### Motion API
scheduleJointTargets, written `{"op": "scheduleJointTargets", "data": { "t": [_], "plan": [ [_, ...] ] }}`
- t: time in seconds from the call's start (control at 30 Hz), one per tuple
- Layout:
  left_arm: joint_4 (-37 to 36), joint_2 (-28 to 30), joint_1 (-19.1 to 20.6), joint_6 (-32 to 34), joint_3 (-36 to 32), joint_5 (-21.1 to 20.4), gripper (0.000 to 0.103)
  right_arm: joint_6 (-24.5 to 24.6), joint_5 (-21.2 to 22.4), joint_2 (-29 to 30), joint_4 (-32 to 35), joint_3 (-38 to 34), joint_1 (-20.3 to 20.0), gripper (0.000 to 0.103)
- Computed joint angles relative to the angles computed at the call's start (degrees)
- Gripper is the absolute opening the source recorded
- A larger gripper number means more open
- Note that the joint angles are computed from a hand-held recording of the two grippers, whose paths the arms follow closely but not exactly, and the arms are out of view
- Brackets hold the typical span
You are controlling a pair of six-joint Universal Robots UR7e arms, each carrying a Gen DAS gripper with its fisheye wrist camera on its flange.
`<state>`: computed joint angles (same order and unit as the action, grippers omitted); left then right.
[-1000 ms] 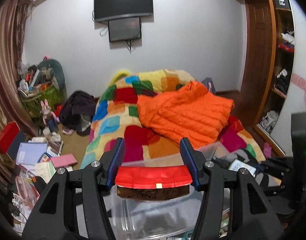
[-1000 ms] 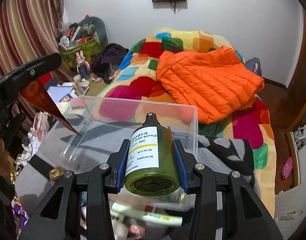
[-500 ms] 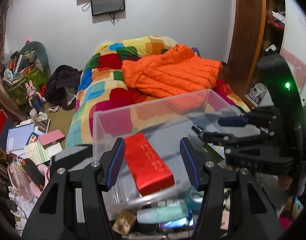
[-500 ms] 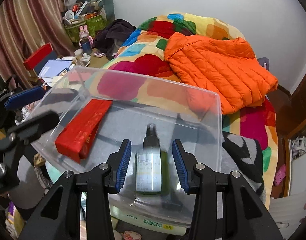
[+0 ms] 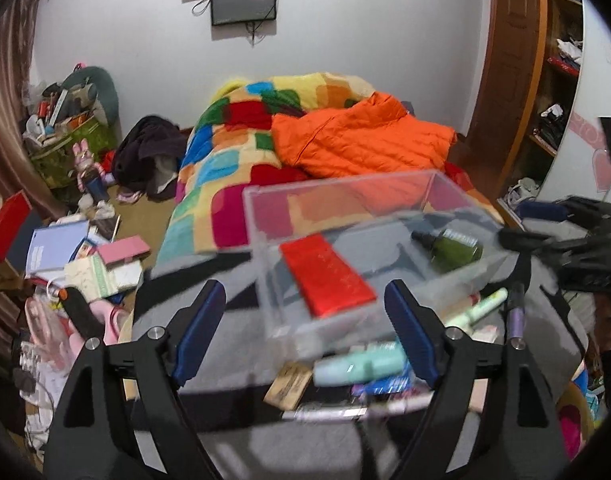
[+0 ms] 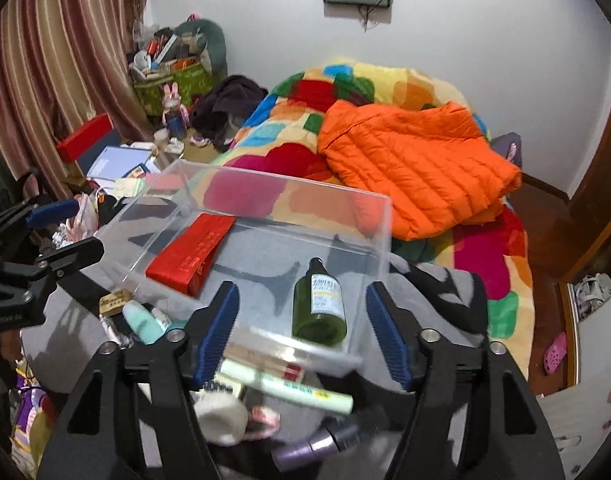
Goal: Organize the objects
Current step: 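Grasp the wooden eraser with the left gripper while the right grasps the purple spray bottle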
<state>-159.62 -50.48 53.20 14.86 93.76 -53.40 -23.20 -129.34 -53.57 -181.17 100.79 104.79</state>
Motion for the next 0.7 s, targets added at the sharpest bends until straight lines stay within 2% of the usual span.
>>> {"op": "scheduleJointTargets", "data": {
  "t": [0.17,0.37,0.57,0.7],
  "plan": [
    [1.79,-2.0,1.22,-1.47,3.26,1.43,0.082,1.49,-2.44,-2.27,-3.99,5.16,0.05,0.068],
    [7.52,-2.28,3.55,-6.7,3.77,1.41,0.082,9.91,-3.22,-5.09,-1.75,10.42,-2.5,0.069],
    [10.42,-0.61,4.63,-7.06,2.26,2.21,0.082,16.86,-1.66,-5.6,0.77,11.96,-5.25,0.068],
    [12.95,0.27,5.29,-8.22,0.44,0.85,0.068,19.29,-0.33,-5.14,1.2,11.71,-6.34,0.068]
  ]
}}
